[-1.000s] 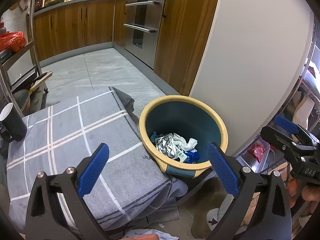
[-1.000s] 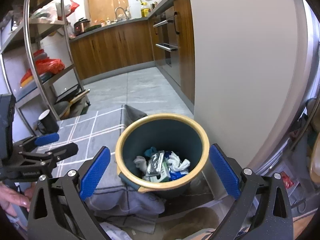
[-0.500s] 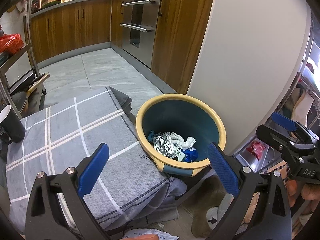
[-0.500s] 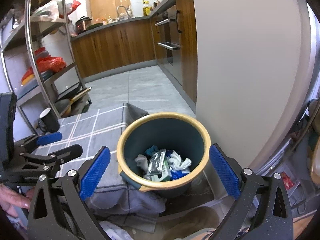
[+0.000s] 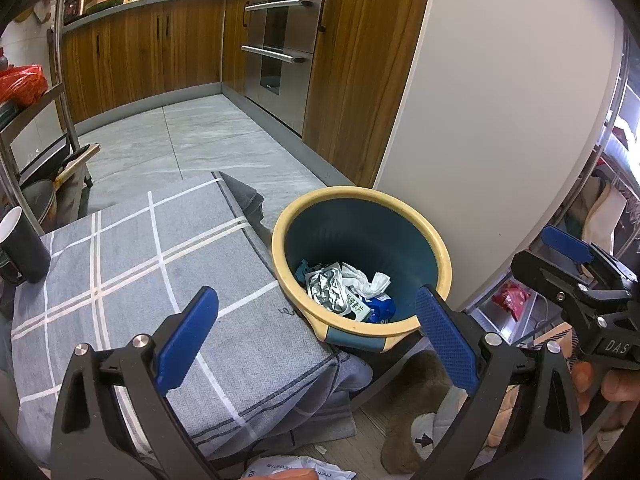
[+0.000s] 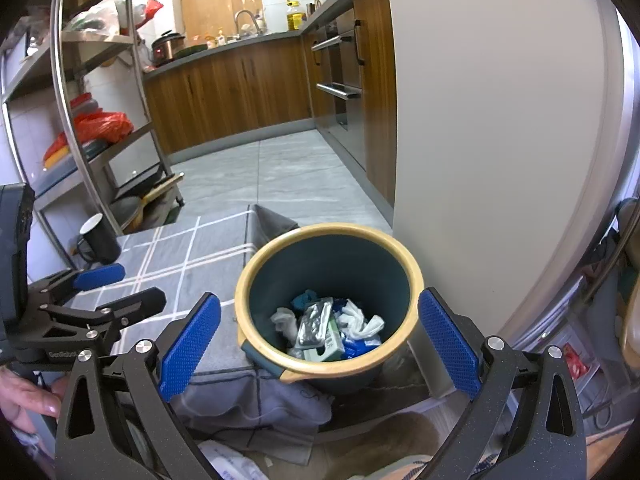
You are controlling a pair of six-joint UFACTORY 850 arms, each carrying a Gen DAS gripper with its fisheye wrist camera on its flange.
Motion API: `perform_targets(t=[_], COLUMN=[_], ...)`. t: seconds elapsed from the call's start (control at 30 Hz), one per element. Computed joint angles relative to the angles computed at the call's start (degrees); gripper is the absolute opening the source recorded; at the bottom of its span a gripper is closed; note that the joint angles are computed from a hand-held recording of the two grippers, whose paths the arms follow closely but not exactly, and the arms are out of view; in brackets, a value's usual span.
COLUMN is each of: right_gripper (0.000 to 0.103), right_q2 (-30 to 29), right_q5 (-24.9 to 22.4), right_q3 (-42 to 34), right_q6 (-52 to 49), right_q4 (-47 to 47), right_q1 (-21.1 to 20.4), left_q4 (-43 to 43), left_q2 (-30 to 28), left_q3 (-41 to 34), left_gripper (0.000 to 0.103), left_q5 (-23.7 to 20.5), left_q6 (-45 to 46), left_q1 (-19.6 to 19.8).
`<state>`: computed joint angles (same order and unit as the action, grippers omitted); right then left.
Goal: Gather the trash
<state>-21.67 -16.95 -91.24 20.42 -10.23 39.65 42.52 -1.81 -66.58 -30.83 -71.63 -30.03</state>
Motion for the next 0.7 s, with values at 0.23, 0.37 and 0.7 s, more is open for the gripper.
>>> perform_targets(t=[0.23, 0.37, 0.7], right_gripper=[0.098, 0.098, 0.098], right_q2=[0.02, 0.01, -0.01], right_q5=[-0.07, 0.02, 0.06], right_q3=[0.01, 0.09, 0.09], right_q6=[-0.47, -0.57, -1.15], right_q4=[0.47, 0.56, 1.04], right_q1=[0.02, 0.1, 0.02], left_q4=[-0.31, -0.31, -0.26], left_q2=[0.02, -0.06, -0.1], left_q3=[0.0, -0.1, -0.09], left_gripper=[0.097, 0.097, 0.097], left_q5=[-0.07, -0.1, -0.18], left_q6=[0.32, 0.26, 0.13], left_q1=[0.02, 0.03, -0.03])
